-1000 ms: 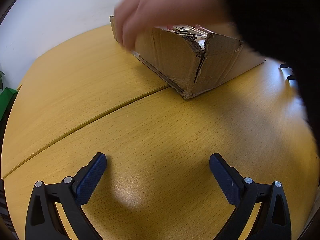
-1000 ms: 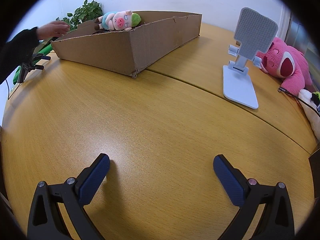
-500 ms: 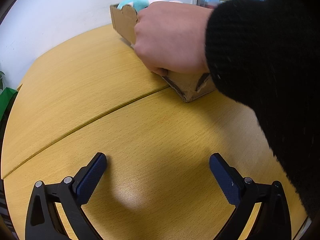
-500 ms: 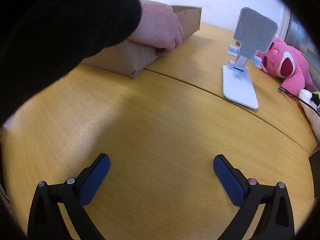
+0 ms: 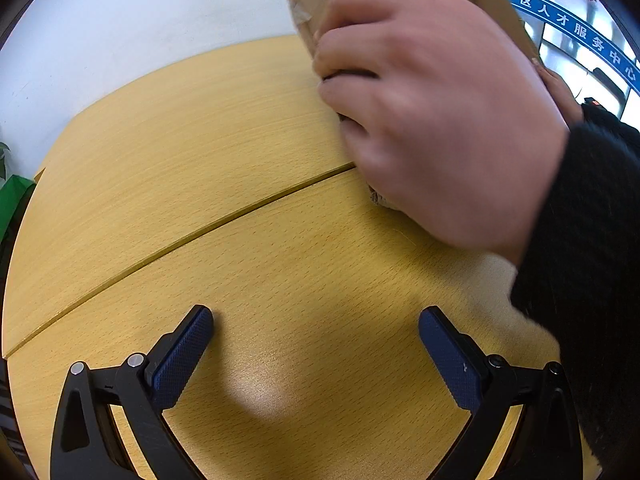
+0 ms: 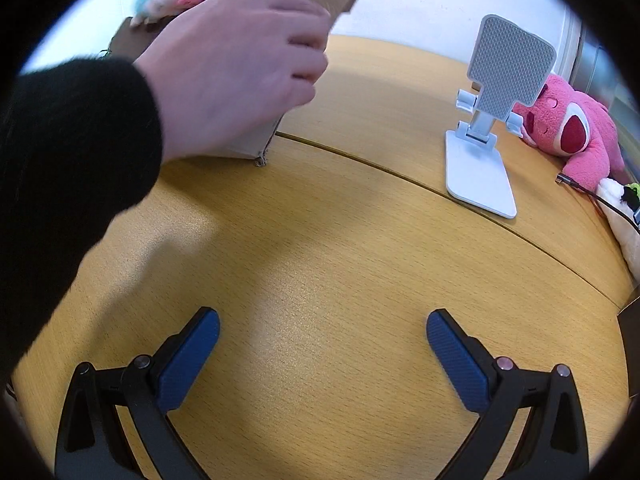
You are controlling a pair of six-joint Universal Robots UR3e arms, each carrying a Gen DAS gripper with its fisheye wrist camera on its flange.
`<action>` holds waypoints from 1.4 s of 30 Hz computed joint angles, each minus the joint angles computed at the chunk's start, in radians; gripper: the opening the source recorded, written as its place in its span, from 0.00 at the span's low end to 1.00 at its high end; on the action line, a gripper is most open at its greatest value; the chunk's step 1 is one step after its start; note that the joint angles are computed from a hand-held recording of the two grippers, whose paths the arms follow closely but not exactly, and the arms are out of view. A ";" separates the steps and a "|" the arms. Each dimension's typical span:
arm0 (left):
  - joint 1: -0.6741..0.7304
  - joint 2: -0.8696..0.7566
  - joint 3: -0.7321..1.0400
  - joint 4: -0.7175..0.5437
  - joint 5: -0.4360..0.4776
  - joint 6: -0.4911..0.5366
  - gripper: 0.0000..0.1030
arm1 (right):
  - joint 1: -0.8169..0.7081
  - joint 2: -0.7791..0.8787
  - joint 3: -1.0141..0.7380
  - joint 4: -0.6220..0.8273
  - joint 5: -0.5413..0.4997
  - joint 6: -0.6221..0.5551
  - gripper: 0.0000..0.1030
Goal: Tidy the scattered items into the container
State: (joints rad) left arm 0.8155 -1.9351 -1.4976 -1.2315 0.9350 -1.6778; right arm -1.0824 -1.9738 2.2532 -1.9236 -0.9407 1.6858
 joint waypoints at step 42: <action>-0.006 -0.047 0.112 -0.043 0.001 -0.040 1.00 | -0.007 -0.019 0.011 0.012 -0.002 -0.005 1.00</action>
State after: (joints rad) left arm 0.8096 -1.9823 -1.3854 -1.2746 0.9363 -1.7173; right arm -1.0891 -1.9926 2.2641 -1.9117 -0.9427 1.6810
